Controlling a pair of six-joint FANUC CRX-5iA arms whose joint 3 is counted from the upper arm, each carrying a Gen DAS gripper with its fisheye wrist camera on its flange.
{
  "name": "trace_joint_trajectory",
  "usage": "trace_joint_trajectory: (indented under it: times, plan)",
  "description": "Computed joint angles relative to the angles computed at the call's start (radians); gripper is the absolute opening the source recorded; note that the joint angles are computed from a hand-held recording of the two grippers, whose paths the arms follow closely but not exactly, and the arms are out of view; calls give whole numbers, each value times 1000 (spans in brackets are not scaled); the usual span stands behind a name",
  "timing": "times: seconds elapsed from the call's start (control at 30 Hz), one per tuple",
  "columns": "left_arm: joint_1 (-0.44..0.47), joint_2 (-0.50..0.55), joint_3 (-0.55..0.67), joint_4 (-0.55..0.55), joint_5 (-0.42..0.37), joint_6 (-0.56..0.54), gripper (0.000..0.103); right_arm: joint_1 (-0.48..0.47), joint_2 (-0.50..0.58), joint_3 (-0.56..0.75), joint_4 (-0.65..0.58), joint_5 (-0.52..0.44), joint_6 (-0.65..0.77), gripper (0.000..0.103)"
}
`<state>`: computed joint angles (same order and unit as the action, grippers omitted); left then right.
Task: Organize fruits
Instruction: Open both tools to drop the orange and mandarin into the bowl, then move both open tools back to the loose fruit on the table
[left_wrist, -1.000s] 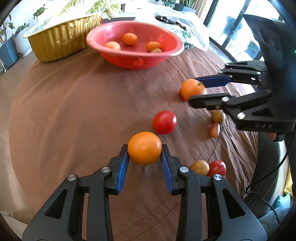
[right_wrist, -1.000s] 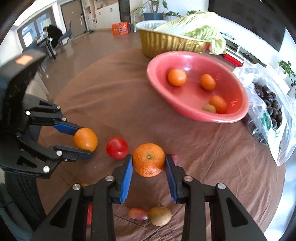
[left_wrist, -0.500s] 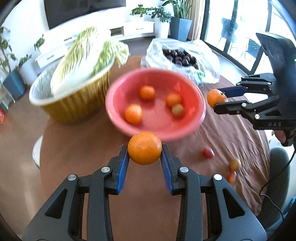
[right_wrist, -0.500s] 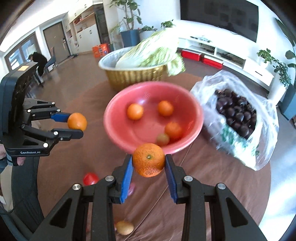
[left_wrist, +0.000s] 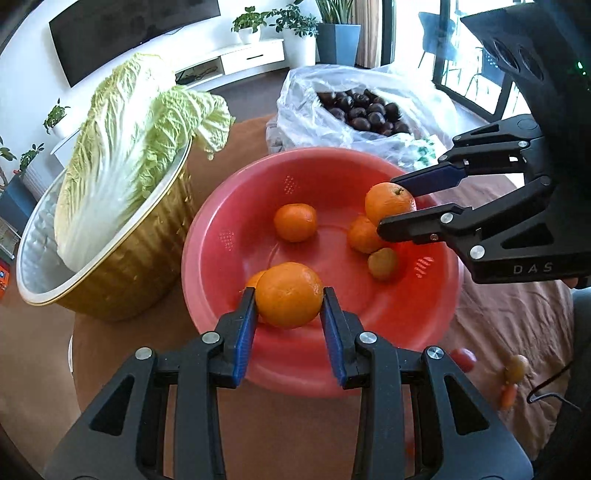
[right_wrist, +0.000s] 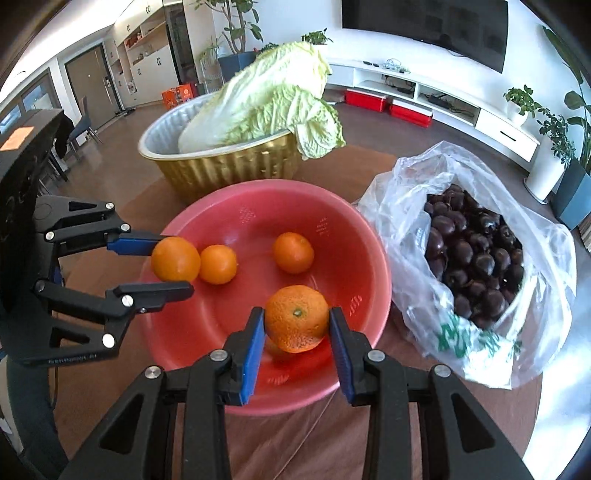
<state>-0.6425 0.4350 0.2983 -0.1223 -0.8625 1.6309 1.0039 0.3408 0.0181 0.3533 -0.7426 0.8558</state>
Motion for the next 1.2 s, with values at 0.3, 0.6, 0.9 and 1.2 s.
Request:
trace_joint_trajectory:
  times: [0.3,0.6,0.9,1.2]
  plan:
    - [10,36,24,-12,-4,19,34,-13,57,54,-14,-27,27,38]
    - [0,28,11,-9,22,18,62,-4,49,45,18,-47,6,39]
    - [1,-74,-85,-20,58,71,68,27,-64,-88,110,-23,-98,39]
    - [-30,-268,-308,-10,151,166,80,115,-274,-363,323,57,-406,51]
